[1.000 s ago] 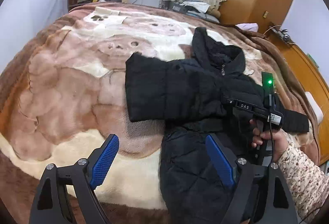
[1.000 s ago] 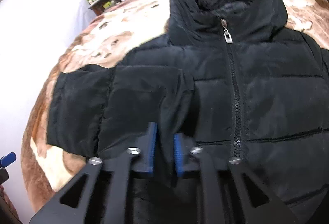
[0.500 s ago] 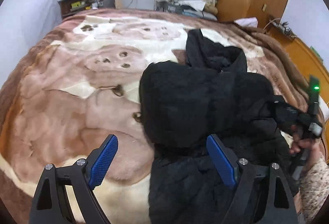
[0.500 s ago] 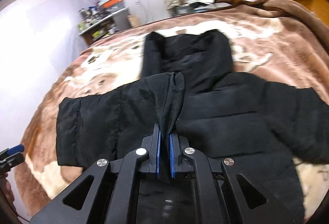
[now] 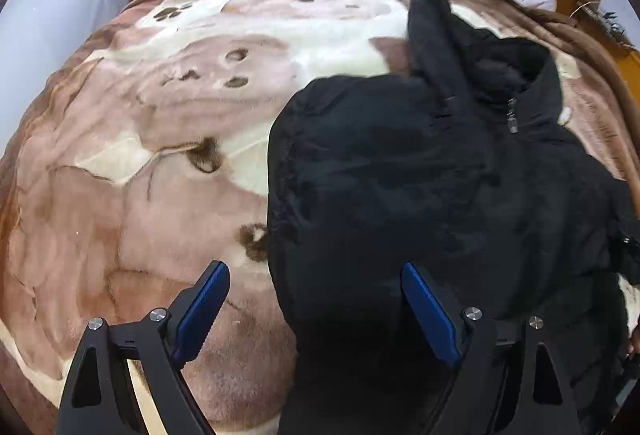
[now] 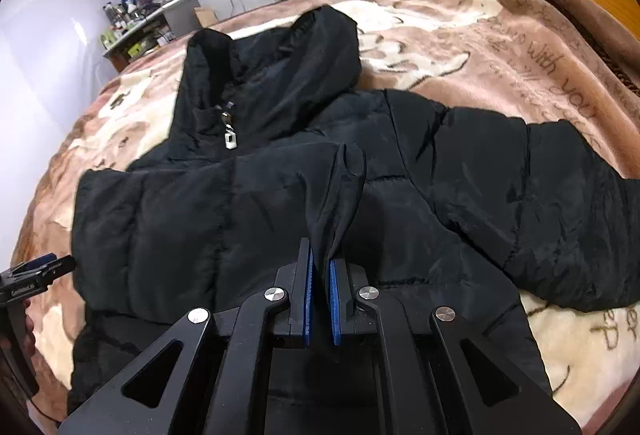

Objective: Fold large clothes
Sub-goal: 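Grasp the jacket side edge with the right gripper, fold it toward the zipper, release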

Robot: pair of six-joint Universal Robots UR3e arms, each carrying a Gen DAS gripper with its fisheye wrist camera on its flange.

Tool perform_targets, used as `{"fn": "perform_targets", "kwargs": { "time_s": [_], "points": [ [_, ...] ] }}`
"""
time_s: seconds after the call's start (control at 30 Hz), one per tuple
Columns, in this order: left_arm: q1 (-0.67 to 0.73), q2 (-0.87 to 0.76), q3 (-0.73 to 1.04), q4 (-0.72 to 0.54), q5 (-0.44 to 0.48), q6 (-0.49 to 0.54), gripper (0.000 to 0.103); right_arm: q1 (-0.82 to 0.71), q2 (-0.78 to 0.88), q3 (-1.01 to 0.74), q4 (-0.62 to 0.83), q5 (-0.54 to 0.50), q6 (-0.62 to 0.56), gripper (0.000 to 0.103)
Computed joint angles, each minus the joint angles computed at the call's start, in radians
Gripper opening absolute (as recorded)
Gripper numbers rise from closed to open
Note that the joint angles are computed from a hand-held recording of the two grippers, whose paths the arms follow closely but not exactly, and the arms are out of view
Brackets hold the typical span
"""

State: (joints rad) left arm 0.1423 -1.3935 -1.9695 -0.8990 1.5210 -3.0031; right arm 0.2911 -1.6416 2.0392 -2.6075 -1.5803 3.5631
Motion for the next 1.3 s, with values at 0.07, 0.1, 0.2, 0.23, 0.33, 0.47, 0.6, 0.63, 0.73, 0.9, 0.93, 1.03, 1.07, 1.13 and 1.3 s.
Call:
{"fn": "perform_targets", "kwargs": {
  "time_s": [0.07,0.1,0.2,0.23,0.33,0.47,0.6,0.63,0.73,0.9,0.93,1.03,1.07,1.13,1.3],
  "points": [
    [0.004,-0.030,-0.005,0.037,0.005,-0.007,0.088,0.005,0.015,0.003,-0.011,-0.014,-0.001,0.007],
    [0.007,-0.041,-0.005,0.048,0.006,-0.010,0.088,0.009,0.029,-0.004,-0.010,-0.025,-0.003,0.007],
    [0.008,-0.075,-0.005,0.081,0.008,-0.025,0.089,0.018,0.067,-0.014,-0.018,-0.051,-0.012,0.007],
    [0.004,-0.091,-0.003,0.093,0.011,-0.028,0.089,0.015,0.074,-0.016,-0.021,-0.053,-0.017,0.007],
    [0.001,-0.141,0.011,0.102,0.002,-0.040,0.090,0.015,0.107,-0.028,-0.017,-0.065,-0.021,0.009],
    [0.010,-0.185,0.009,0.126,-0.020,-0.073,0.094,0.008,0.138,-0.040,-0.008,-0.072,-0.025,0.009],
    [-0.002,-0.202,-0.003,0.166,0.001,-0.087,0.099,0.007,0.162,-0.041,-0.016,-0.079,-0.043,0.011],
    [-0.008,-0.203,-0.008,0.175,0.011,-0.088,0.100,0.001,0.165,-0.034,-0.022,-0.073,-0.041,0.012],
    [-0.018,-0.216,0.002,0.175,0.028,-0.096,0.101,-0.003,0.163,-0.021,-0.036,-0.069,-0.034,0.013],
    [-0.011,-0.170,-0.012,0.166,0.020,-0.126,0.101,0.005,0.172,-0.041,-0.005,-0.079,-0.041,0.016],
    [-0.008,-0.151,-0.021,0.166,0.016,-0.130,0.101,0.007,0.173,-0.051,0.010,-0.082,-0.042,0.017],
    [0.000,-0.083,-0.035,0.127,-0.011,-0.097,0.101,0.015,0.164,-0.085,0.067,-0.121,-0.014,0.033],
    [-0.001,-0.072,-0.033,0.122,-0.008,-0.091,0.101,0.014,0.153,-0.088,0.085,-0.138,0.002,0.046],
    [-0.001,-0.037,-0.033,0.108,-0.013,-0.080,0.100,-0.009,0.102,-0.051,0.075,-0.134,0.032,0.059],
    [-0.006,0.090,-0.016,0.032,-0.013,-0.067,0.100,-0.075,-0.067,0.044,0.110,-0.089,0.040,0.059]
  ]
}}
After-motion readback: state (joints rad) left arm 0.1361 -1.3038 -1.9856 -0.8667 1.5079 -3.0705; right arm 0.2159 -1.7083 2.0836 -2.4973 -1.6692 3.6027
